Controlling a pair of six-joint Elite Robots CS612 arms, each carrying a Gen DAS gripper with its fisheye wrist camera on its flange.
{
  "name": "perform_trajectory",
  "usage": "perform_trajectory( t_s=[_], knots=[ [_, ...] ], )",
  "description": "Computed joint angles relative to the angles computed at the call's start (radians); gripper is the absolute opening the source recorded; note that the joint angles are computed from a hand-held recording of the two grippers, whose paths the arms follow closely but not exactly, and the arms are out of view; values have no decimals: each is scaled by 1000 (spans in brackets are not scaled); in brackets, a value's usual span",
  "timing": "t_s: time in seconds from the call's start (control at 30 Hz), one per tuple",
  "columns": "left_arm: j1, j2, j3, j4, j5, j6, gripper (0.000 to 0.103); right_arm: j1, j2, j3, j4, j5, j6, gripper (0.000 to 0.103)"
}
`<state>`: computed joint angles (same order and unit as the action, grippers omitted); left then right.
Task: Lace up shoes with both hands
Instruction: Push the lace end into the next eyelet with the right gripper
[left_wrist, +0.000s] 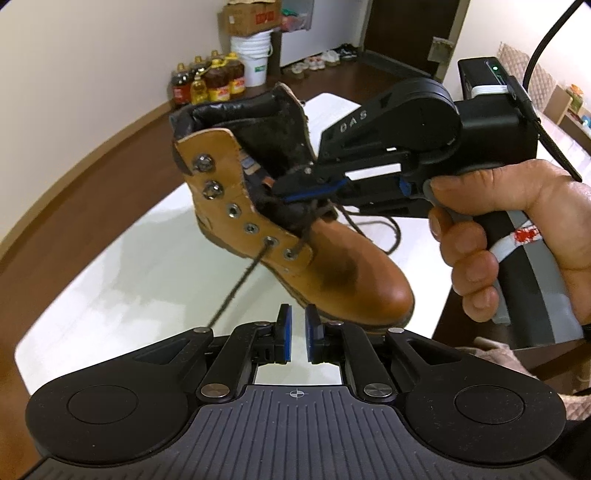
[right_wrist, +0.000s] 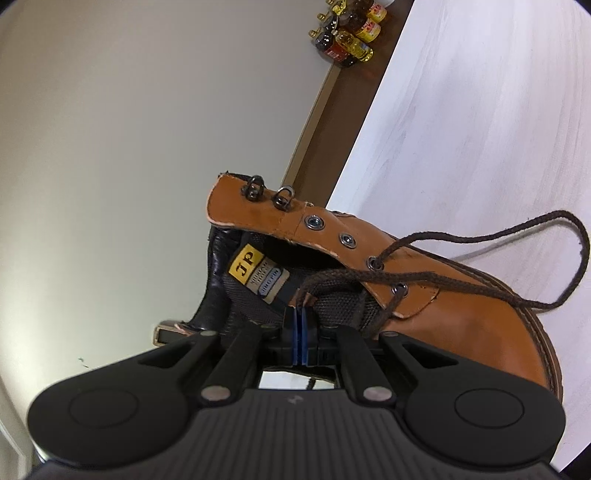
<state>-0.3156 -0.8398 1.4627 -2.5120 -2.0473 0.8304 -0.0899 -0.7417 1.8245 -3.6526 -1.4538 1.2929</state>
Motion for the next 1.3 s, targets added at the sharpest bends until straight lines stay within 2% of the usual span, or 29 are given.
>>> perform_trajectory(
  t_s=[0.2, 0.3, 0.37, 0.47, 0.67, 0.87, 0.97, 1.1, 1.17, 1.2, 1.3],
  knots=[
    [4, 2, 0, 6, -7, 4, 8, -11, -3, 19, -49, 15, 96, 3],
    [4, 0, 3, 11, -7, 12, 8, -22, -1, 23, -73, 49, 175, 3],
    [4, 1, 5, 7, -6, 16, 8, -26, -4, 25, -65, 68, 183, 3],
    [4, 2, 5, -4, -4, 15, 8, -27, -15, 24, -16, 71, 157, 3],
    [3, 10, 1, -53, 7, 4, 9, -20, -27, 10, 80, 48, 35, 3],
    [-2, 19, -5, -92, 8, 16, 9, -5, -33, -22, 176, 35, -150, 3],
    [-7, 22, -7, -108, 9, 26, 10, -6, -35, -20, 177, 36, -161, 4],
    [-8, 23, -6, -107, 4, 29, 10, -9, -33, -9, 147, 42, -120, 5],
    [-9, 23, -5, -102, 4, 32, 10, -14, -27, 3, 98, 53, -41, 8],
    [-9, 23, -4, -98, 5, 34, 10, -17, -23, 13, 60, 57, 20, 14],
    [-9, 22, 0, -89, 5, 42, 10, -22, -10, 31, -20, 63, 150, 15]
  ],
)
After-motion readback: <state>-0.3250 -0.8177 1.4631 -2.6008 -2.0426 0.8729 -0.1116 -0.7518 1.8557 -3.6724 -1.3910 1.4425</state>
